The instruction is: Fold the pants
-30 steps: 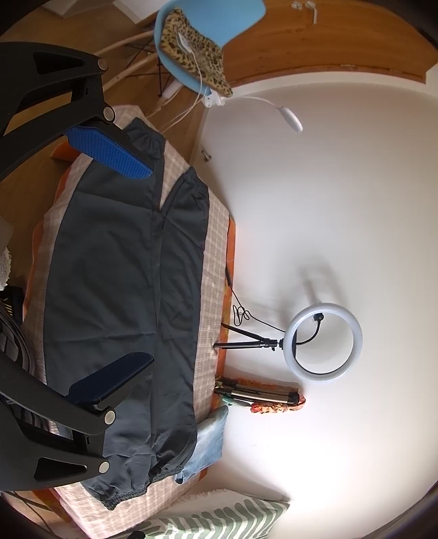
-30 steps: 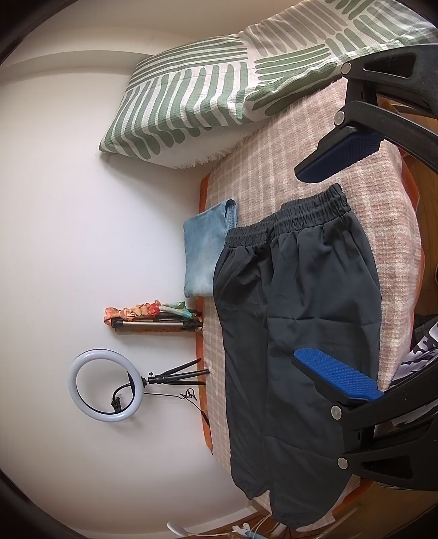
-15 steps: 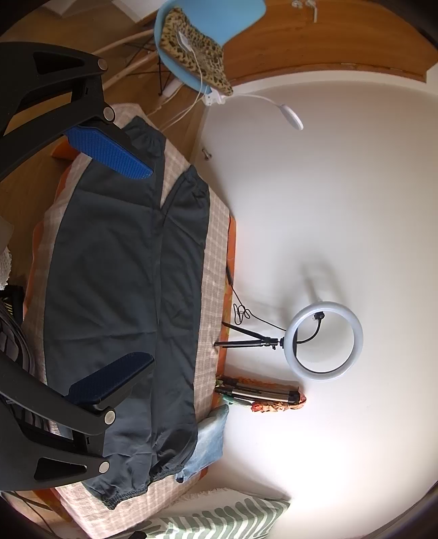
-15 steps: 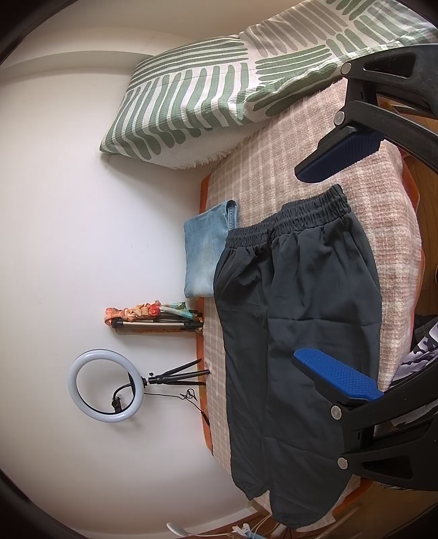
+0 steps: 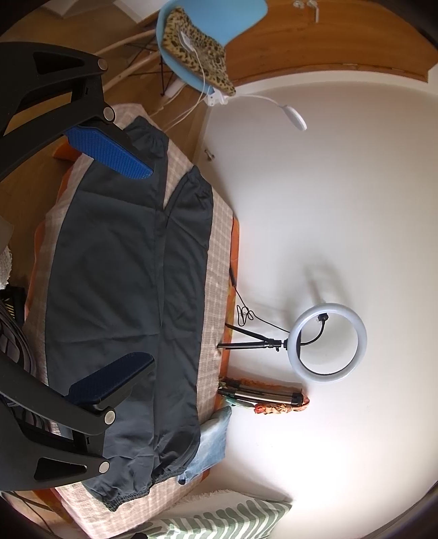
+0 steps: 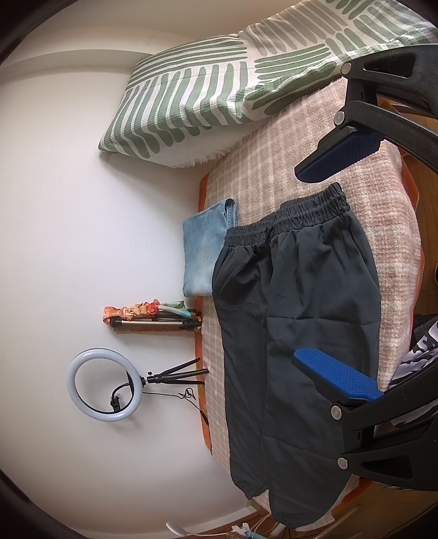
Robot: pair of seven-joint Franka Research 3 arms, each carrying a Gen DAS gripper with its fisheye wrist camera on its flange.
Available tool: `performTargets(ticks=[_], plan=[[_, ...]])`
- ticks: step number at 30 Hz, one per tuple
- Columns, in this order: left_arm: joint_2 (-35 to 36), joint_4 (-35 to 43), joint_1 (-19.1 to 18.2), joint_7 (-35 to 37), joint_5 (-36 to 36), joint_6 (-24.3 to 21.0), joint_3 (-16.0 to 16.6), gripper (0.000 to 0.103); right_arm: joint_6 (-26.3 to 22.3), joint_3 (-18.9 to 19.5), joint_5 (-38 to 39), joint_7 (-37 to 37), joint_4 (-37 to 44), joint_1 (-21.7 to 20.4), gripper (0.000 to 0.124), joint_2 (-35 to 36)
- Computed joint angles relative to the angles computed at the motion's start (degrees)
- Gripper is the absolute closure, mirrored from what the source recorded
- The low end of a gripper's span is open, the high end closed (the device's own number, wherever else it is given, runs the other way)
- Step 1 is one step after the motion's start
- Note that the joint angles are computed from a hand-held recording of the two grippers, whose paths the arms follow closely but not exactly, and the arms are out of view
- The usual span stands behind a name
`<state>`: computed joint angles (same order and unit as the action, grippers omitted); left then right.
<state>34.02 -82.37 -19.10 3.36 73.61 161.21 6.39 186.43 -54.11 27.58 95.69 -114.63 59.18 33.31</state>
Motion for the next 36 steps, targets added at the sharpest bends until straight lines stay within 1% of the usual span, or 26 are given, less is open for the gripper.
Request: performTargets(ticks=[17, 22, 26, 29, 30, 33, 36], plan=[[0.3, 0.3, 0.0, 0.5, -0.6, 0.0, 0.1, 0.0, 0.1, 0.3, 0.0, -0.2, 0.0, -0.2, 0.024, 0.0], [0.3, -0.1, -0.2, 0.0, -0.1, -0.2, 0.3, 0.0, 0.5, 0.9, 0.1, -0.9, 0.0, -0.5, 0.024, -0.3], [0.6, -0.1, 0.2, 0.9, -0.8, 0.0, 0.0, 0.0, 2.2, 3.9, 0.0, -3.5, -0.4, -2.7, 0.024, -1.9], [0.8, 0.0, 0.1, 1.0, -0.8, -0.4, 0.3, 0.0, 3.5, 5.0, 1.1, -6.4, -0.4, -3.2, 0.024, -1.9], [0.9, 0.1, 0.3, 1.3, -1.1, -0.4, 0.2, 0.0, 3.8, 6.0, 1.3, -7.3, -0.4, -4.0, 0.024, -2.3], [1.1, -0.3, 0.8, 1.6, -1.6, 0.5, 0.3, 0.0, 4.3, 11.0, 1.8, -9.9, -0.1, -8.3, 0.024, -4.1], [1.5, -0.7, 1.1, 1.5, -1.4, 1.4, 0.9, 0.0, 3.9, 13.5, 2.5, -12.6, 0.7, -10.4, 0.024, -4.3]])
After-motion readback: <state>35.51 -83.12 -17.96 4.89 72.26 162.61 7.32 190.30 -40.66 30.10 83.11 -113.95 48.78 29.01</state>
